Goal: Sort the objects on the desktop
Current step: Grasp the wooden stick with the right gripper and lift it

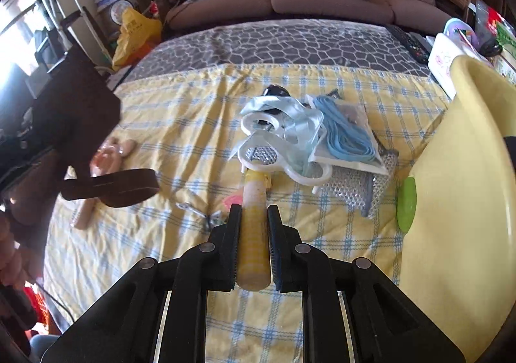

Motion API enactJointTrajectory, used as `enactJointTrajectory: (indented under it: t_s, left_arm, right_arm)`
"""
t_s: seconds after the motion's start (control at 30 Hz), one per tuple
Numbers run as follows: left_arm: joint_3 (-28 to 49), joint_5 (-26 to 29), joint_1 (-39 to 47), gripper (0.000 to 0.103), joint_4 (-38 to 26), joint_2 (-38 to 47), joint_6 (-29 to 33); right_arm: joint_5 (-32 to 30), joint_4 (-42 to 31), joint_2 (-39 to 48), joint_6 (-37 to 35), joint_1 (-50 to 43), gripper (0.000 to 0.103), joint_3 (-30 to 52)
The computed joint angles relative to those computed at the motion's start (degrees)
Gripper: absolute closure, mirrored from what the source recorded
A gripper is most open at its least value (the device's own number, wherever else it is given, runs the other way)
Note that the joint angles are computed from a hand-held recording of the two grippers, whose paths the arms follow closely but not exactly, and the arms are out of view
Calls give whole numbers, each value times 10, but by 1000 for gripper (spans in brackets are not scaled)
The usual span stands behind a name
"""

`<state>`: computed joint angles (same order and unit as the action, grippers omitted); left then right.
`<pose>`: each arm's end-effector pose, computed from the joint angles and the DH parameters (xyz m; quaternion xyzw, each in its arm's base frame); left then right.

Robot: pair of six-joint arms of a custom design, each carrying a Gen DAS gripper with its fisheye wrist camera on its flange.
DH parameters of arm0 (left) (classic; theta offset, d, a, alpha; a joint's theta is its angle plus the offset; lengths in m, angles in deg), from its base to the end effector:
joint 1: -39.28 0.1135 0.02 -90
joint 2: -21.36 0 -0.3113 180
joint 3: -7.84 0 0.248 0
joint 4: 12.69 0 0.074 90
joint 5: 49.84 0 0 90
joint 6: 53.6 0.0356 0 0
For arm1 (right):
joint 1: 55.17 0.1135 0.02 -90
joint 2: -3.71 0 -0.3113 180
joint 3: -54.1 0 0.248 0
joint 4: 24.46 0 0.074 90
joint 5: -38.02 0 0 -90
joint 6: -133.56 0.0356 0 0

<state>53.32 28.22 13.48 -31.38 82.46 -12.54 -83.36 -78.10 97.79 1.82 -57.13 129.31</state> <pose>0.1817 -0.0797 0.2579 -0.2240 0.8518 -0.2089 0.4250 0.3086 0.0080 0.2442 -0.3624 0.8808 0.1936 0.2353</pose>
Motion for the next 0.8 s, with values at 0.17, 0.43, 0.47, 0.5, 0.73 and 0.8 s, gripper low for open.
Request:
enactJointTrajectory:
  t_s: [0.17,0.43,0.47,0.5,0.73,0.8]
  left_arm:
    - [20,-15,-28,94,12,26,-3]
    - [56,-30,-74,94,47,62,-4]
    - [62,-31,-80,94,53,67,-3]
    - [68,-31,-86,94,60,74,-3]
    - [128,-3,-116,94,97,149,4]
    - [155,7,-124,94,98,171,10]
  right_arm:
    - [-55,-55,-15,-28,-35,88,34]
    - [-151,-148,-8,-69,-116,88,113]
    - [-164,-158,-6,-72,-129,88,125]
    - [-181,-169,-1,-74,-145,88,140]
    - [-265,-203,48,-49,-246,88,246]
    - [-273,-193,64,-30,-266,88,268]
